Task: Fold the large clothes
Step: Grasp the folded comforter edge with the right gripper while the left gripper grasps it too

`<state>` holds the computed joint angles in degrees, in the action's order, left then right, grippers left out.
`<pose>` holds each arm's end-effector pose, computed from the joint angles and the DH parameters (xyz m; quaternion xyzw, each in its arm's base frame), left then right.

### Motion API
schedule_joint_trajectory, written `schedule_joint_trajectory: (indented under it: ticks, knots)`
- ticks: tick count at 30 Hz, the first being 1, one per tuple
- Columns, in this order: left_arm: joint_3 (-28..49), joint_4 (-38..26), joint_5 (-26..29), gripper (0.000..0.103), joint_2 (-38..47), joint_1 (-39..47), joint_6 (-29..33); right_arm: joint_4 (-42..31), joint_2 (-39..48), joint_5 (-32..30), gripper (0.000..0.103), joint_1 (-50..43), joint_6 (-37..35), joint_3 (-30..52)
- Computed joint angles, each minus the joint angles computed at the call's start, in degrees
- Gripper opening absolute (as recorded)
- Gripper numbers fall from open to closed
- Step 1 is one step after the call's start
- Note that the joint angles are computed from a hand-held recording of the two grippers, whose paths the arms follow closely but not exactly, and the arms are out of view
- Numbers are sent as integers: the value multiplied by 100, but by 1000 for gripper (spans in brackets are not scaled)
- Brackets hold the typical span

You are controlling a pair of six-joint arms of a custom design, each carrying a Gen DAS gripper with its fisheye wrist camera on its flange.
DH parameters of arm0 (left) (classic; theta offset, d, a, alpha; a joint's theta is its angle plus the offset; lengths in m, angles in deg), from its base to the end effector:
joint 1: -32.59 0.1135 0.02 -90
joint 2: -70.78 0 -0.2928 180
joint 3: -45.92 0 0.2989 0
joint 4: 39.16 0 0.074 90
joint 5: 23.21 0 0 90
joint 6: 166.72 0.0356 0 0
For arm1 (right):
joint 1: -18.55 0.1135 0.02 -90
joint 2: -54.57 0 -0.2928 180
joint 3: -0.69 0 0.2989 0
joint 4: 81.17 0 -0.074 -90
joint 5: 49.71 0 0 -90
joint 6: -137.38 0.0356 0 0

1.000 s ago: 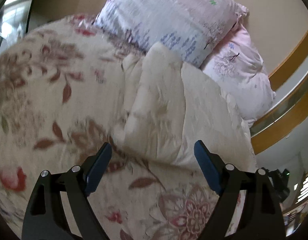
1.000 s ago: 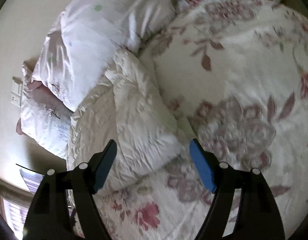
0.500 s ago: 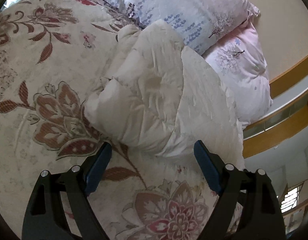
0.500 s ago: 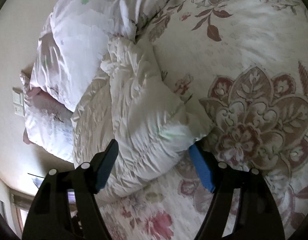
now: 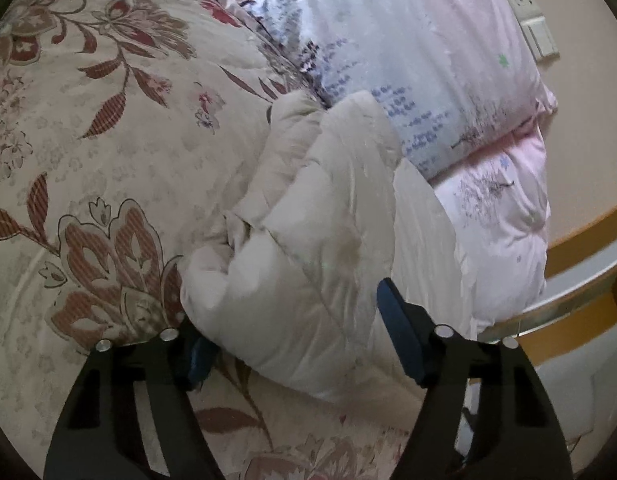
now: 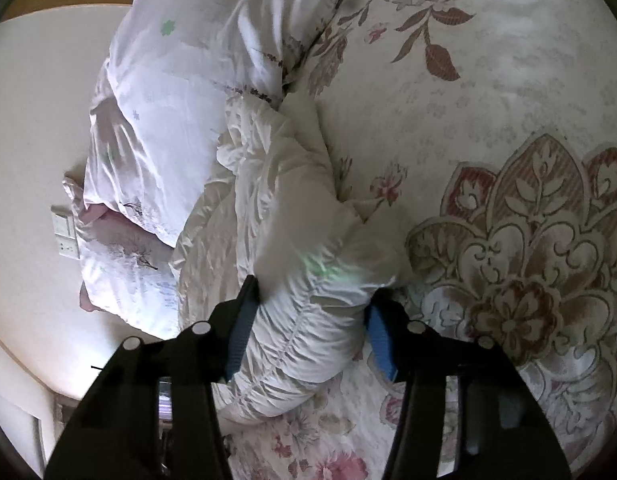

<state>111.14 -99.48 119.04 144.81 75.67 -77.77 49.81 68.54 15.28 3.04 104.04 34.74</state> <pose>0.2157 0.1631 0.2597 -0.2578 0.8483 -0.3459 0.3071 0.1096 -0.0148 0.2354 0.4064 0.7444 0.3489 0.3988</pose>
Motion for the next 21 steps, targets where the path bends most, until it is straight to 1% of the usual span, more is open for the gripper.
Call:
schedule_joint_trajectory:
  ticks: [1, 2, 4, 7, 10, 14, 17, 21]
  knots:
    - [-16, 61, 5, 56, 42, -12, -80, 45, 17, 46, 41, 45, -4, -19]
    - [-12, 76, 70, 51, 132, 1, -107, 70, 22, 39, 34, 57, -9, -31]
    - [42, -26, 306, 37, 358, 73, -70, 117, -29, -76, 28, 10, -26, -77]
    - [118, -161, 460, 27, 482, 158, 13, 131, -81, 90, 21, 240, -41, -12]
    - [239, -333, 606, 22, 489, 289, 212, 75, -149, 330, 19, 600, -35, 124]
    - [496, -651, 745, 20, 522, 604, 611, -53, -238, 541, 18, 1122, -84, 280]
    - [747, -1127, 852, 20, 651, 1063, 1187, -161, -298, 851, 18, 1818, -113, 389]
    - [1017, -1840, 875, 20, 855, 1670, 2058, -240, -281, 1877, 18, 3413, -2, 490]
